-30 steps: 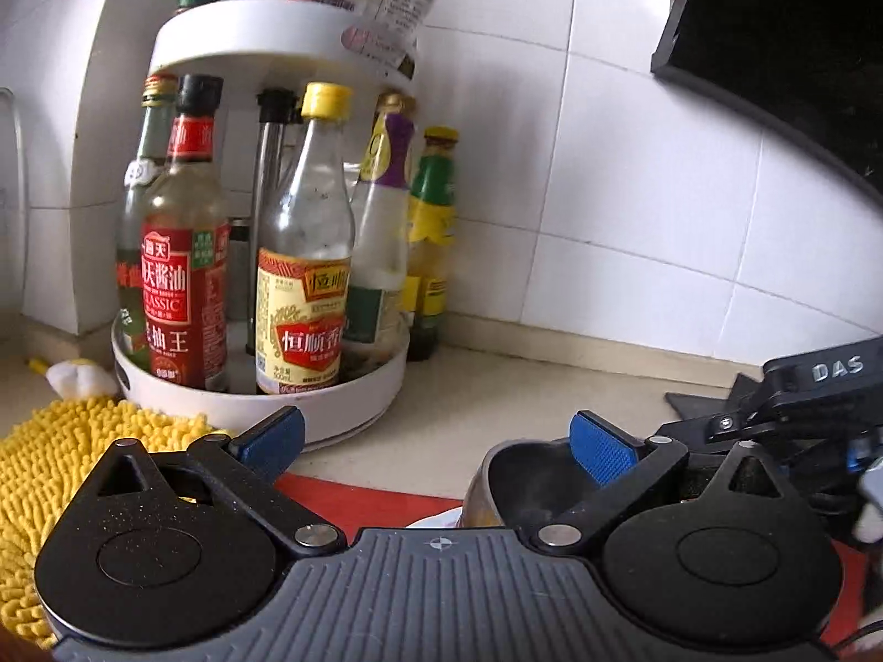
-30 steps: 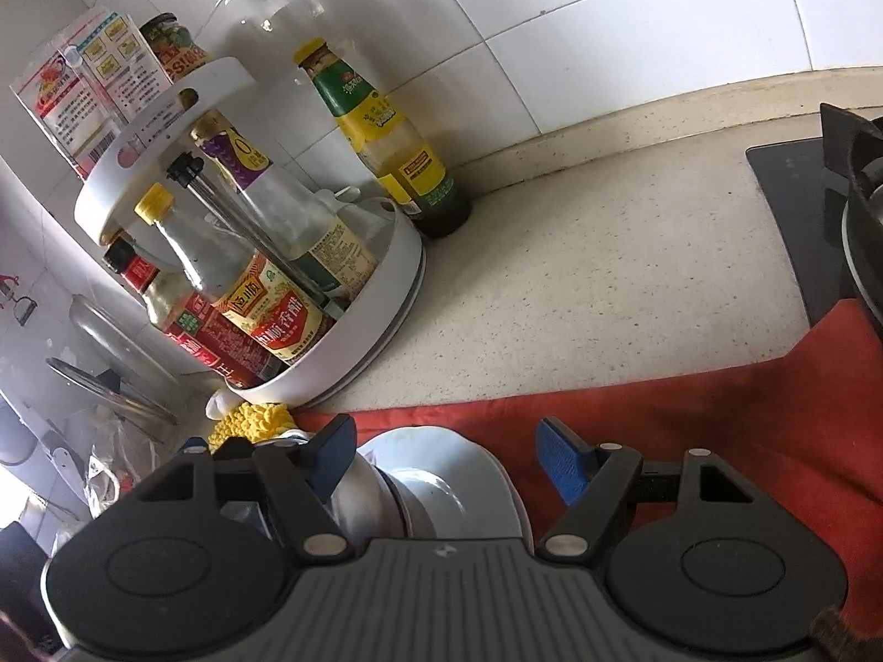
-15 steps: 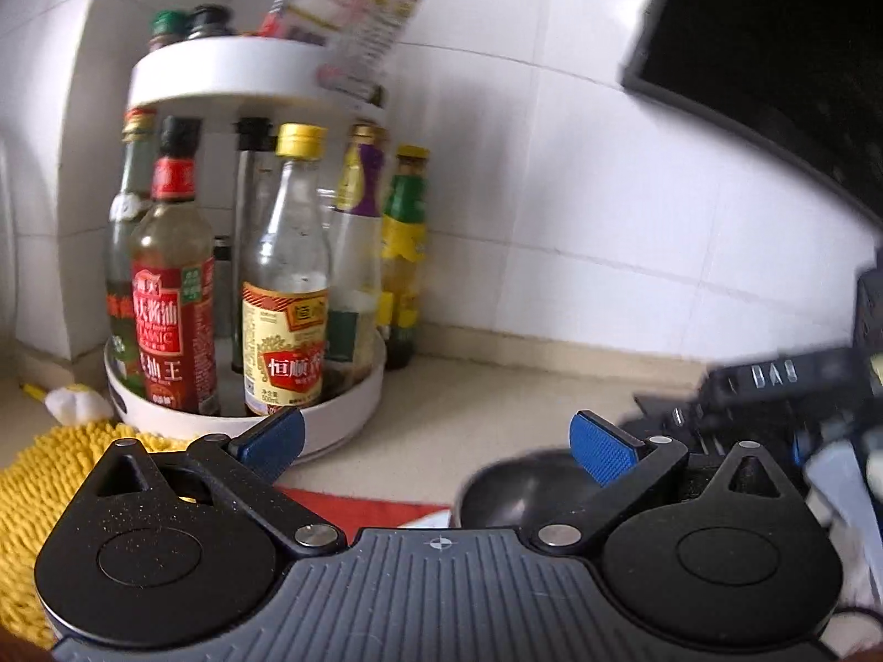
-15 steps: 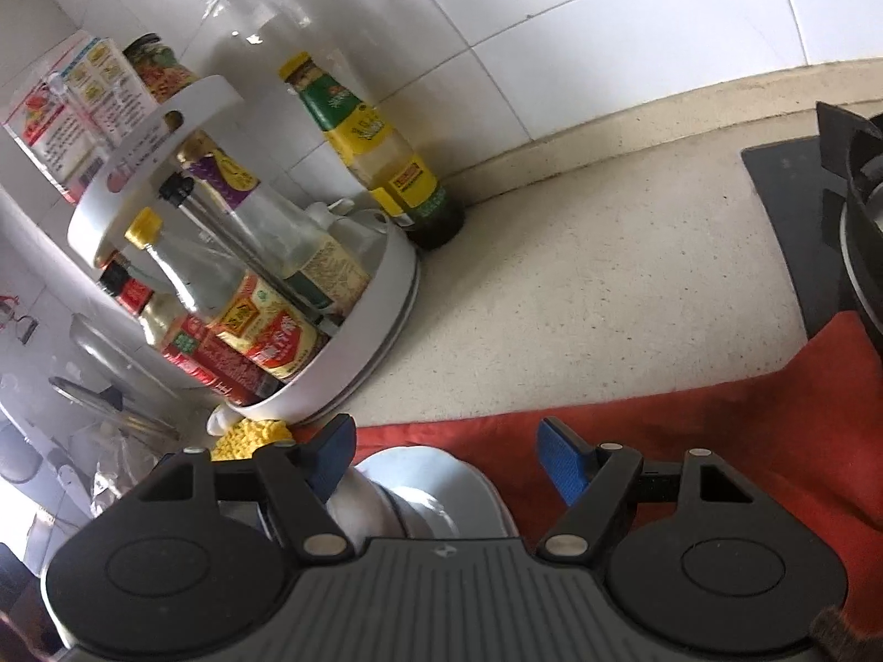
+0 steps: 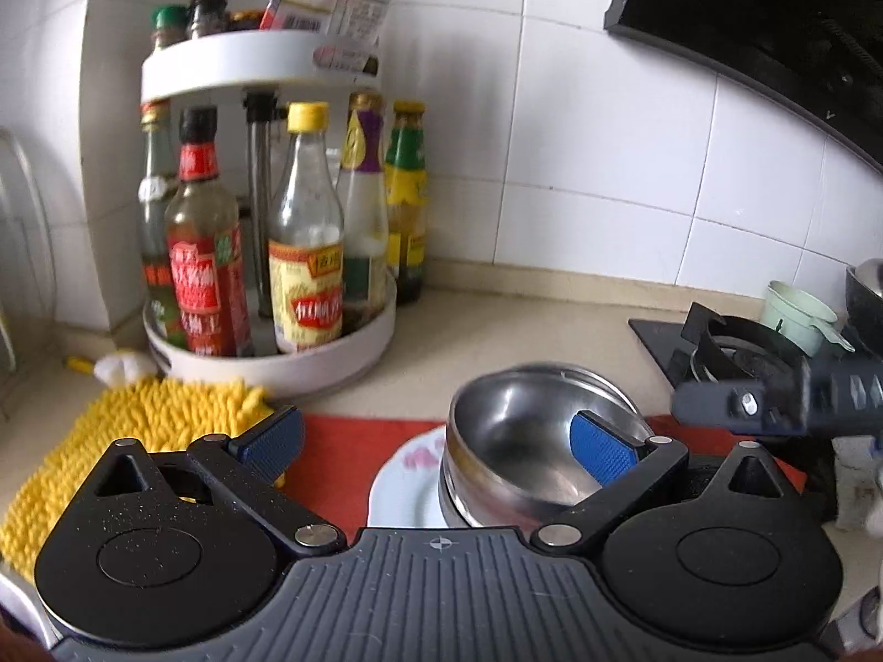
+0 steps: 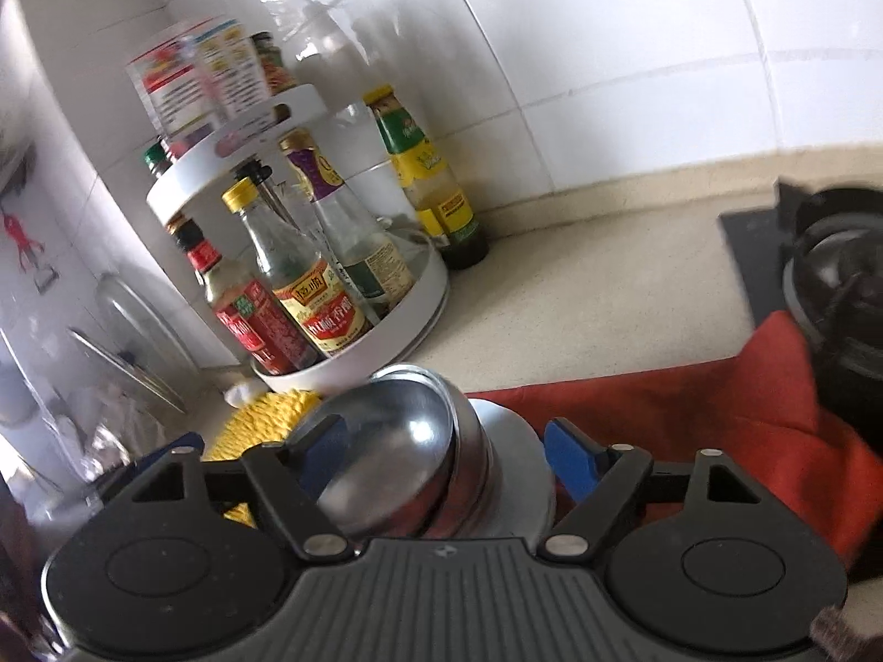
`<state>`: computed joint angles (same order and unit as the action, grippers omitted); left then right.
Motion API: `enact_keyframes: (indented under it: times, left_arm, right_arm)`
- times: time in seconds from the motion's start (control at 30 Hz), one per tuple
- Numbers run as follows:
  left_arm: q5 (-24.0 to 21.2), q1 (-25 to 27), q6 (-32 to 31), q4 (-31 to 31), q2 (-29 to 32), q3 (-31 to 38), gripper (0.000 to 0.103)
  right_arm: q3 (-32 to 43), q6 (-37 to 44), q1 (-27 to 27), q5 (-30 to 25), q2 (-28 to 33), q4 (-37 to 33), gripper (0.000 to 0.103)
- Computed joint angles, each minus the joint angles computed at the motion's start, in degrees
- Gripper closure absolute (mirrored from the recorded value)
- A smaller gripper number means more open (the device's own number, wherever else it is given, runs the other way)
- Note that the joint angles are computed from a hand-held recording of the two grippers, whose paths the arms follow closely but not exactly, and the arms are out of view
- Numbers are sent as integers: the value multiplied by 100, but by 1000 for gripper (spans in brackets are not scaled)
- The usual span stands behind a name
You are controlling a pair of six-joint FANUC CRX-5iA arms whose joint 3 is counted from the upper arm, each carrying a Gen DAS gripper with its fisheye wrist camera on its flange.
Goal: Organize plates and bowls
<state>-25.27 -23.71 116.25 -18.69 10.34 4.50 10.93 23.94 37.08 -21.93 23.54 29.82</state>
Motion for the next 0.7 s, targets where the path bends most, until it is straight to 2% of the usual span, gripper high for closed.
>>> enact_keyframes:
  times: [0.1,0.17,0.23,0.37,0.53,0.7]
  left_arm:
    - [-127,-41,-86,41,-91,-69,0]
    - [-215,-96,-92,-60,-152,-96,0]
    - [-326,-120,-233,10,-182,-117,0]
    - [-631,-190,-227,-104,-202,-71,0]
    - [-831,-180,-387,30,-203,-83,0]
    - [-1230,-242,-389,-56,-64,128,0]
  right_arm:
    - [-698,-1501,110,30,-219,1790,28]
    - [-962,-2198,146,-40,-301,2526,28]
    - [-1124,-2673,187,-127,-356,2924,27]
    - [-1143,-2898,357,-520,-344,3003,27]
    - [-1040,-2687,537,-897,-336,2541,27]
    - [-854,-2418,679,-1220,-258,2096,26]
